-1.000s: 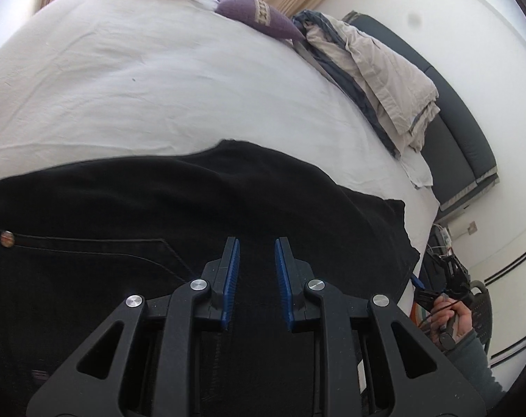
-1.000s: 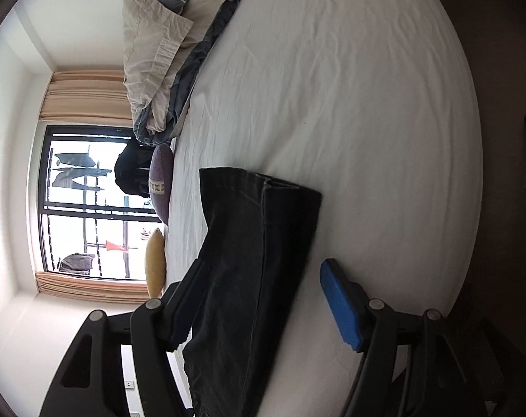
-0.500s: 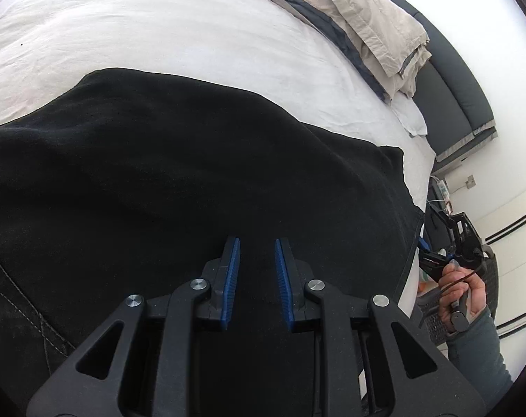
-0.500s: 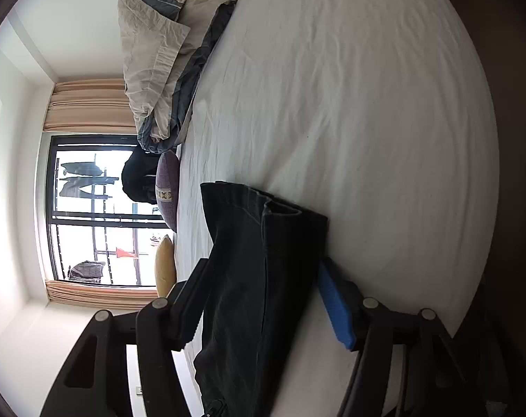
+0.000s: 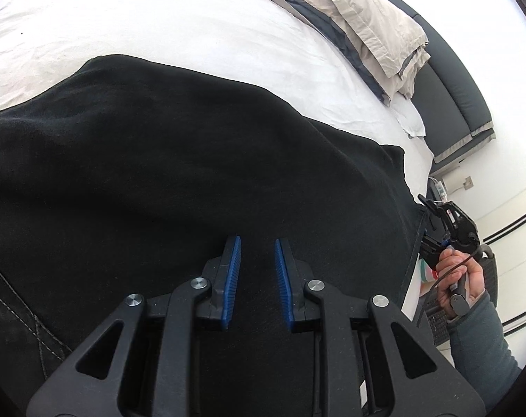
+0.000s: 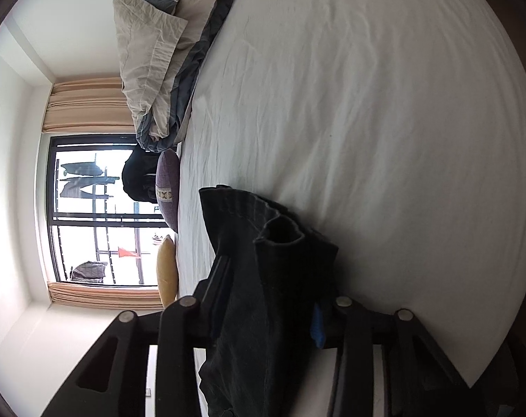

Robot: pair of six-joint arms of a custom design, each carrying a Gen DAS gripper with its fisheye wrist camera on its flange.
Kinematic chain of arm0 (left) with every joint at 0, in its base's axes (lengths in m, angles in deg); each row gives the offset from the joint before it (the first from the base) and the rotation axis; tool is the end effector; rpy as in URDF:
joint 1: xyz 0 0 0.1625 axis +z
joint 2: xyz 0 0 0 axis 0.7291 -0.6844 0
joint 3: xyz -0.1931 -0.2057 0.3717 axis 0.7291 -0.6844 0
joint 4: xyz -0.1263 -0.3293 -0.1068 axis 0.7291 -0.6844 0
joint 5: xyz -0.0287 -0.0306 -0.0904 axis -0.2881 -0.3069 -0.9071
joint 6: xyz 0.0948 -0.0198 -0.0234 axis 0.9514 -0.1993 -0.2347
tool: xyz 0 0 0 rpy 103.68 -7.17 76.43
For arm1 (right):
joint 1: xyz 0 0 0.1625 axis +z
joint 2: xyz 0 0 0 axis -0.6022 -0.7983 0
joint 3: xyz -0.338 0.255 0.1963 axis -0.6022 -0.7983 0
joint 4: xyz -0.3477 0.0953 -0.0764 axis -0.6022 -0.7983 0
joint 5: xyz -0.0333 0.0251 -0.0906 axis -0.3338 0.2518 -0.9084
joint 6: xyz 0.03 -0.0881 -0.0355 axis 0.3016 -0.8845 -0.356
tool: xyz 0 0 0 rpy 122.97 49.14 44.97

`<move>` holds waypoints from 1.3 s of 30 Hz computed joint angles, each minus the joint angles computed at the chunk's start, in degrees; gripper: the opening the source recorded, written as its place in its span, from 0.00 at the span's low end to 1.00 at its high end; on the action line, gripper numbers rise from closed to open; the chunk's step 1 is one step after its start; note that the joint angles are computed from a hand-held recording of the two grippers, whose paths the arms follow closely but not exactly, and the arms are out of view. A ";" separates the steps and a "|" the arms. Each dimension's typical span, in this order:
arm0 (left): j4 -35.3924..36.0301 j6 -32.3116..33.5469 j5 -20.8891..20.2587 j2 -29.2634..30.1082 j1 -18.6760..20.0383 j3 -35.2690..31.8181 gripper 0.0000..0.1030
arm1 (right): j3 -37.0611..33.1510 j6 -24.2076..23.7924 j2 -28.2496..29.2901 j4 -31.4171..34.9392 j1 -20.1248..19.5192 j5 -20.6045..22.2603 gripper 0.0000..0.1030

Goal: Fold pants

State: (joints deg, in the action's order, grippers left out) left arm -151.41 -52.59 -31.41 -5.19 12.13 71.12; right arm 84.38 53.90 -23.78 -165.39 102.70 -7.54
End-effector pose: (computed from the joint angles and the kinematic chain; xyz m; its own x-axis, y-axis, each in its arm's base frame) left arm -0.0607 -0.4397 0.1663 -0.9765 -0.0145 -0.2150 0.0922 0.8736 -0.4778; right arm -0.0643 -0.5646 0.1769 -0.8393 0.2991 -0.4541 0.5273 0.6515 -0.5455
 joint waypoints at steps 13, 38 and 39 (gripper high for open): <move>-0.04 0.52 -3.05 -2.54 2.34 0.47 0.19 | 2.27 -2.21 -0.25 -4.94 2.24 -7.43 0.07; -12.44 -17.47 -17.97 -7.82 7.08 5.45 0.77 | 4.39 -53.02 14.22 -7.97 40.97 -43.47 0.06; -11.37 -17.28 -19.20 -7.76 7.44 4.54 0.78 | 5.02 -54.41 14.48 -9.60 41.42 -43.73 0.06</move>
State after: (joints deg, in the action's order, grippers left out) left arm -162.78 -69.87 -50.61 -12.95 19.57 75.65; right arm 89.39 -0.50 -9.30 -174.99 144.12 -51.27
